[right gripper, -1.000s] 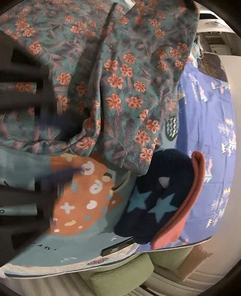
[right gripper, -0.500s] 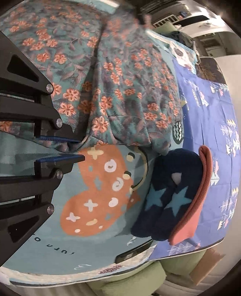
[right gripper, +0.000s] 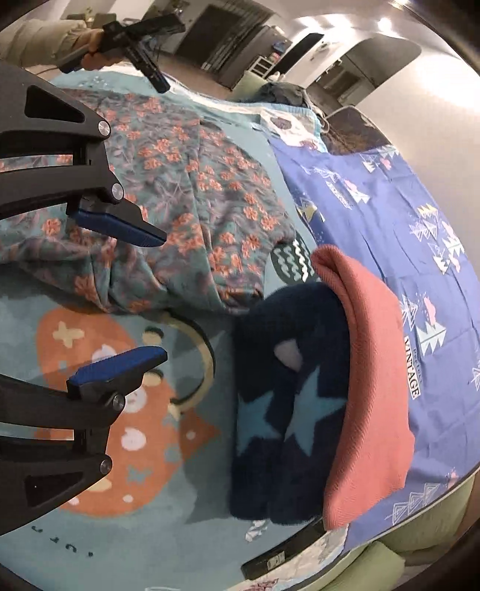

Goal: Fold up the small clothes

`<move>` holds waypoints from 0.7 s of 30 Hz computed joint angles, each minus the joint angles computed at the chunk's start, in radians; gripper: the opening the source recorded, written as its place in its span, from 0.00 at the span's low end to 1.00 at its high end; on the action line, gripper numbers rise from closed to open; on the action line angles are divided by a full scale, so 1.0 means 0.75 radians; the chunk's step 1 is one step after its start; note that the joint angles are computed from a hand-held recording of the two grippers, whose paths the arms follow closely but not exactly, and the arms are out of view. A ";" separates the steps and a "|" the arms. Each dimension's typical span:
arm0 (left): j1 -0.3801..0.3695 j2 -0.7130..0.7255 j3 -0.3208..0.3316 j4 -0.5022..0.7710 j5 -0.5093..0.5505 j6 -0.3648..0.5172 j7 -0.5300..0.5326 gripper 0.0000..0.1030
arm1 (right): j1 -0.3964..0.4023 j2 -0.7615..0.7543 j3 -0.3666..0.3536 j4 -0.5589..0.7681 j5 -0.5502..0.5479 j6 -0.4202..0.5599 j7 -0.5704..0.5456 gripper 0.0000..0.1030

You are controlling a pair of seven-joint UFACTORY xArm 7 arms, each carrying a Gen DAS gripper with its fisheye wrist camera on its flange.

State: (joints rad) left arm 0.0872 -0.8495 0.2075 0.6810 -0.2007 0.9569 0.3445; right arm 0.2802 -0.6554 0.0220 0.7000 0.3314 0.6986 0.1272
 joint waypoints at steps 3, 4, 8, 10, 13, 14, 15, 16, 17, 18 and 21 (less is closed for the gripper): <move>0.009 0.049 -0.013 -0.024 0.011 -0.033 -0.010 0.44 | -0.010 0.043 -0.011 0.015 0.009 -0.001 0.021 0.56; 0.010 0.061 -0.015 -0.028 0.008 -0.045 -0.015 0.44 | -0.006 0.062 -0.022 0.020 0.026 -0.014 0.018 0.56; 0.003 0.092 -0.015 -0.040 -0.010 -0.085 -0.019 0.44 | 0.058 0.119 -0.088 0.036 0.171 -0.095 -0.047 0.56; -0.005 0.089 -0.011 -0.044 -0.021 -0.098 -0.010 0.19 | 0.057 0.156 -0.071 0.056 0.180 -0.113 -0.061 0.54; -0.031 0.067 0.012 -0.037 -0.062 -0.090 0.013 0.01 | 0.025 0.209 0.010 0.091 0.097 -0.143 -0.037 0.03; -0.041 0.032 0.012 -0.048 -0.074 -0.119 0.034 0.00 | -0.008 0.198 0.060 0.081 0.039 -0.190 0.007 0.03; -0.044 0.002 0.007 -0.056 -0.073 -0.151 0.050 0.00 | -0.015 0.182 0.079 0.069 0.010 -0.236 0.024 0.03; -0.048 -0.014 0.005 -0.057 -0.075 -0.174 0.058 0.00 | 0.001 0.168 0.071 0.063 0.011 -0.274 0.022 0.03; -0.053 -0.026 0.008 -0.051 -0.077 -0.192 0.064 0.00 | 0.014 0.164 0.057 0.065 0.013 -0.294 0.020 0.03; -0.057 -0.029 0.012 -0.037 -0.078 -0.210 0.066 0.00 | 0.018 0.164 0.050 0.070 0.009 -0.311 0.025 0.03; -0.062 0.044 0.035 0.033 -0.076 -0.168 0.050 0.00 | -0.014 0.209 0.062 0.119 -0.050 -0.304 0.078 0.03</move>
